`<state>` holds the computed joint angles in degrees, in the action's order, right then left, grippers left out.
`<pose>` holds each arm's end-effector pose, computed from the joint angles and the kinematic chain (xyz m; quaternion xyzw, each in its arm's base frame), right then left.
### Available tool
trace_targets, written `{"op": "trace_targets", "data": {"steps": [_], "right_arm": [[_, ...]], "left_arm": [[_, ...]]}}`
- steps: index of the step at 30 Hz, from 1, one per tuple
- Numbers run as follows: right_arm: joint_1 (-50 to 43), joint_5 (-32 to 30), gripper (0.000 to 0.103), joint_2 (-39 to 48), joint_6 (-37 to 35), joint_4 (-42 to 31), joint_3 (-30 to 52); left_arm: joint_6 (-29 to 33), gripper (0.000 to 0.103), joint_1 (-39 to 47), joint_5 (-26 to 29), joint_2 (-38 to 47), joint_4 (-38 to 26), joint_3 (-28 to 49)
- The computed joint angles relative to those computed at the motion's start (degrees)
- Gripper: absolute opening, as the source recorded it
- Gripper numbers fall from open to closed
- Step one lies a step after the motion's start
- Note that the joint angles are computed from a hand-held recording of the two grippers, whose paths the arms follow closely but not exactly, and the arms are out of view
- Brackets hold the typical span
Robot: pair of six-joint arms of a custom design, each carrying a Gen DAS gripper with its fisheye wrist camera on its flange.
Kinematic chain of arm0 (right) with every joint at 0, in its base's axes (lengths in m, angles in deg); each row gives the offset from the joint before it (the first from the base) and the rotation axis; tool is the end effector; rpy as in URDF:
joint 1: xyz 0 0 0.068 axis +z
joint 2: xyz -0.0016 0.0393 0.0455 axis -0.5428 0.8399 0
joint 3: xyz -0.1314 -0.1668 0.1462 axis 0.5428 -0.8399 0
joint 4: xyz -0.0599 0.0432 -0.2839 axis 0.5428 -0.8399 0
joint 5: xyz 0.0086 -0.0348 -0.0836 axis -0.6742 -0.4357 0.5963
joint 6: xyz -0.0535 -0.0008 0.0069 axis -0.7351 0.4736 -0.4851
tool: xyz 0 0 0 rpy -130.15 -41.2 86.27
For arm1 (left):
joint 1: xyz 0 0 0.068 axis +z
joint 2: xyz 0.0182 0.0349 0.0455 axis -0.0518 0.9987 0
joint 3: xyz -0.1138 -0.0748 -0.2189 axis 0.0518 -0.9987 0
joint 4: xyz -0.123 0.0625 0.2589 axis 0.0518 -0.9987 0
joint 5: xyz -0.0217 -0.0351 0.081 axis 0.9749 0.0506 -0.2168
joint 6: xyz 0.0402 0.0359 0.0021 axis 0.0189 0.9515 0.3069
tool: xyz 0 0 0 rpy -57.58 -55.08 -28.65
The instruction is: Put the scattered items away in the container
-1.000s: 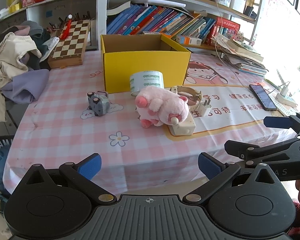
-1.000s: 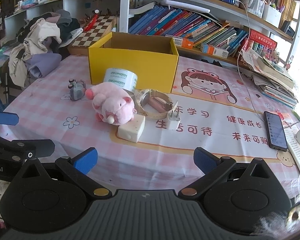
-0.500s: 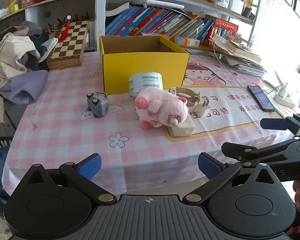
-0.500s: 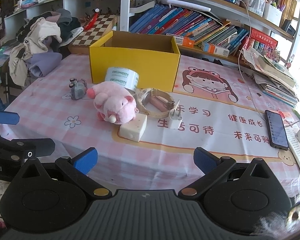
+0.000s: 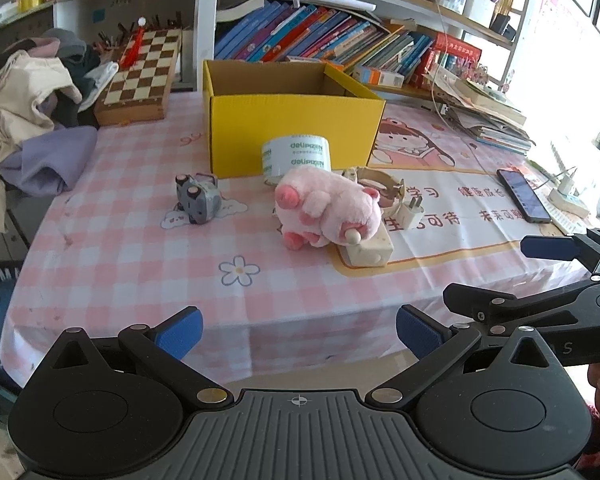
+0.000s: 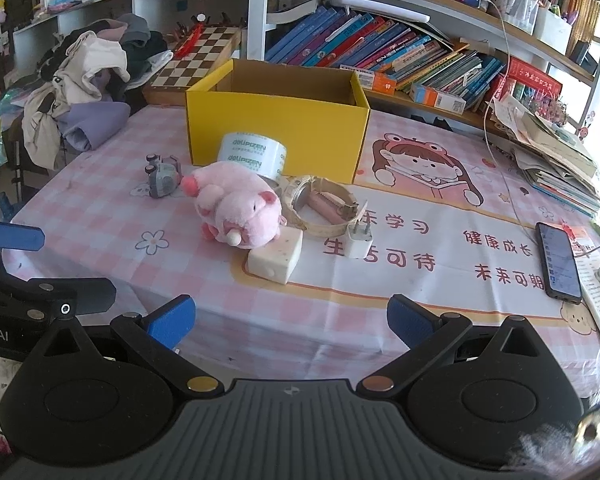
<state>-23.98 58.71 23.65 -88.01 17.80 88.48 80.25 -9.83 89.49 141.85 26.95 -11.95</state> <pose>0.2168 0.0302 0.1069 -0.0503 0.9180 -0.0164 0.3930 0.2657 -0.0429 0.0969 0.1699 0.9124 -0.1430 0.3439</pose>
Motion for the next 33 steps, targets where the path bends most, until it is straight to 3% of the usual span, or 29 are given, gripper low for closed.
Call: {"op": "trace_targets", "data": {"steps": [13, 22, 29, 33], "right_arm": [[0.0, -0.9, 0.103, 0.8, -0.3, 0.1, 0.4], [-1.9, -3.1, 0.103, -1.6, -0.3, -0.2, -0.4], [-1.3, -0.3, 0.103, -5.0, -1.3, 4.1, -3.2], [-4.1, -6.7, 0.103, -4.5, -2.9, 5.1, -3.6]], "left_arm": [[1.1, 0.103, -0.3, -2.6, -1.5, 2.0, -1.6], [-0.1, 0.103, 1.8, -0.9, -1.5, 2.4, -1.6], [-2.2, 0.103, 2.9, -1.2, -3.6, 8.9, -4.8], [-2.5, 0.103, 3.2, 0.7, -3.2, 10.2, -5.1]]}}
